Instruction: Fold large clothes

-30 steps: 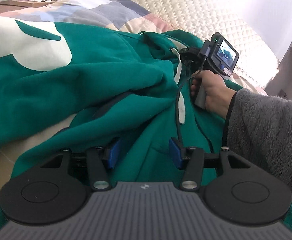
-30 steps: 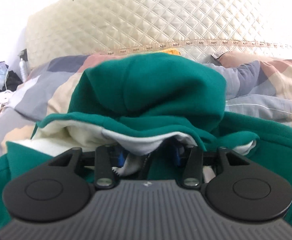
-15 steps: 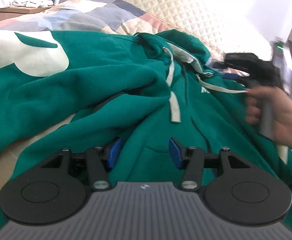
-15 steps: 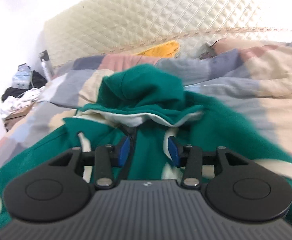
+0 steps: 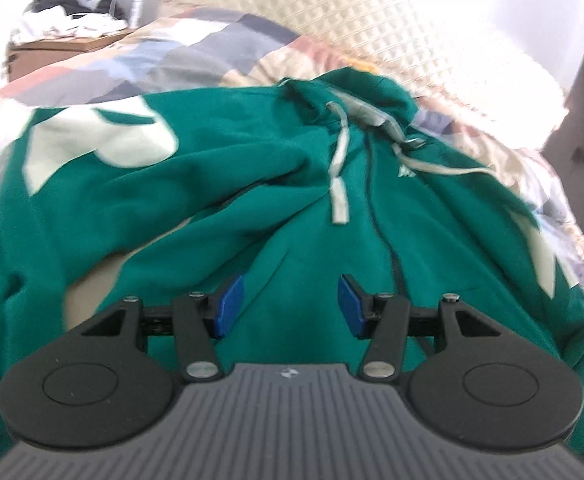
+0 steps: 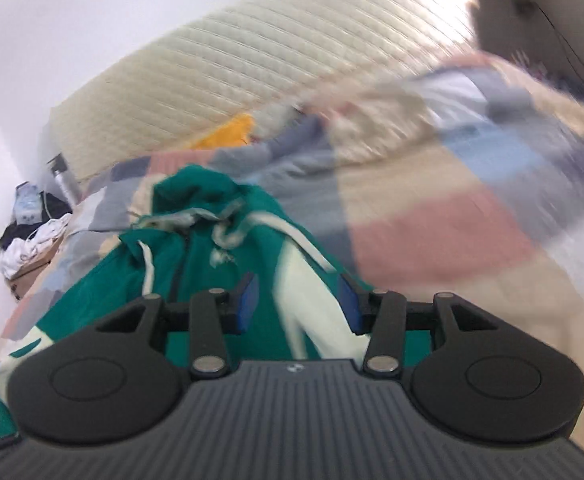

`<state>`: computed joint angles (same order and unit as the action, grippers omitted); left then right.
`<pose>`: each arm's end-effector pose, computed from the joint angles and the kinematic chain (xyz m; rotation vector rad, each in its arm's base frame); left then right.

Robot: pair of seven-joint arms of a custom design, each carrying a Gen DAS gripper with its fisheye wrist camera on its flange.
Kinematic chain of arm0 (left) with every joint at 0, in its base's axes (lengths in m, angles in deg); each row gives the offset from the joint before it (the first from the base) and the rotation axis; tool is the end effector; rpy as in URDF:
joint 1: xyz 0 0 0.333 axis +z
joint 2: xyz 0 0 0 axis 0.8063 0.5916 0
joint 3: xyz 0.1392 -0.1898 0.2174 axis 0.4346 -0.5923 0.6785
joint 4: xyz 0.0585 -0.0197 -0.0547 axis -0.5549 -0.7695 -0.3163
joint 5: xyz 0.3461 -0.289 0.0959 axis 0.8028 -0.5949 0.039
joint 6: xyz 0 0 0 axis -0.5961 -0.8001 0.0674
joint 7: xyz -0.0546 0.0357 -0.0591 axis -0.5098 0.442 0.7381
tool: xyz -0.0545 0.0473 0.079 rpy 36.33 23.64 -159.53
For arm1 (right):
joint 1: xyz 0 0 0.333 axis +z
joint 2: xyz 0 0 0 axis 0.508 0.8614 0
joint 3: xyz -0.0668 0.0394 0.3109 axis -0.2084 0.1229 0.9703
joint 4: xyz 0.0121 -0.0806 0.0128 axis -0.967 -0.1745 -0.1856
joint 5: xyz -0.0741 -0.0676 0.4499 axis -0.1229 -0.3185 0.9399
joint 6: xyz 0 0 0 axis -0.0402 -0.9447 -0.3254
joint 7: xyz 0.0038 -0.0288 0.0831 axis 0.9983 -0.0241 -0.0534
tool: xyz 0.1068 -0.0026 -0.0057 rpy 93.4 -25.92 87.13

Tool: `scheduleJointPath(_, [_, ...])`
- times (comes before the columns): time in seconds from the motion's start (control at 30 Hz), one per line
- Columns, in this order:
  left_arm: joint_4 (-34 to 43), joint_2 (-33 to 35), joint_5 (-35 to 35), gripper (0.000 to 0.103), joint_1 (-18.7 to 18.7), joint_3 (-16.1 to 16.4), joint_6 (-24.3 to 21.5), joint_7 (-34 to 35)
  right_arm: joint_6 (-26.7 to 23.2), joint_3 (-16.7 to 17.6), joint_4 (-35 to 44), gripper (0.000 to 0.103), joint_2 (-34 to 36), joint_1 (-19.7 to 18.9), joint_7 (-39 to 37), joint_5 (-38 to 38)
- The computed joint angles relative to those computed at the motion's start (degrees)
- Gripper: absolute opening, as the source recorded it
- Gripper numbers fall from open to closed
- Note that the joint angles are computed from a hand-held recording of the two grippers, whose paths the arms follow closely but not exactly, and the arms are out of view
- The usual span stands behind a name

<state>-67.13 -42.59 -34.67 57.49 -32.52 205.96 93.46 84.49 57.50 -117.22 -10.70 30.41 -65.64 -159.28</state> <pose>0.6841 -0.0061 0.4894 -1.6427 1.9335 -1.2121 0.4820 0.1201 0.4538 -0.9644 1.9414 -0.8101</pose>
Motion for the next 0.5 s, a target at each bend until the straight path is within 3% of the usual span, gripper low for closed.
scheduleJointPath(0.13, [-3.06,-2.15,8.63,0.060,-0.31,1.20,2.69,-9.78,2.37,-5.18,-8.80,0.048,-5.20,4.90,-14.84,18.69])
scheduleJointPath(0.23, [-5.01,-3.41,14.82,0.060,-0.19,2.04,4.39,-17.61,5.02,-13.20,-13.02,0.049,-5.91,13.03,-27.59,33.54])
scheduleJointPath(0.27, [-5.63,-3.87,16.46,0.062,-0.10,2.24,4.93,-19.53,5.61,-14.57,-13.79,0.050,-6.05,14.56,-29.30,36.41])
scheduleJointPath(0.37, [-7.59,-5.34,22.89,0.065,0.22,2.83,6.99,-26.37,10.39,-15.99,-13.89,0.074,-3.95,15.73,-32.57,40.14])
scheduleJointPath(0.43, [-8.60,-6.23,25.17,0.067,0.52,3.18,7.65,-29.31,12.73,-16.72,-13.60,0.073,-2.66,16.36,-35.33,41.55])
scheduleJointPath(0.5, [-9.10,-6.73,27.62,0.068,0.90,3.51,6.87,-32.36,13.19,-20.47,-13.30,0.073,-1.58,20.70,-39.95,44.92])
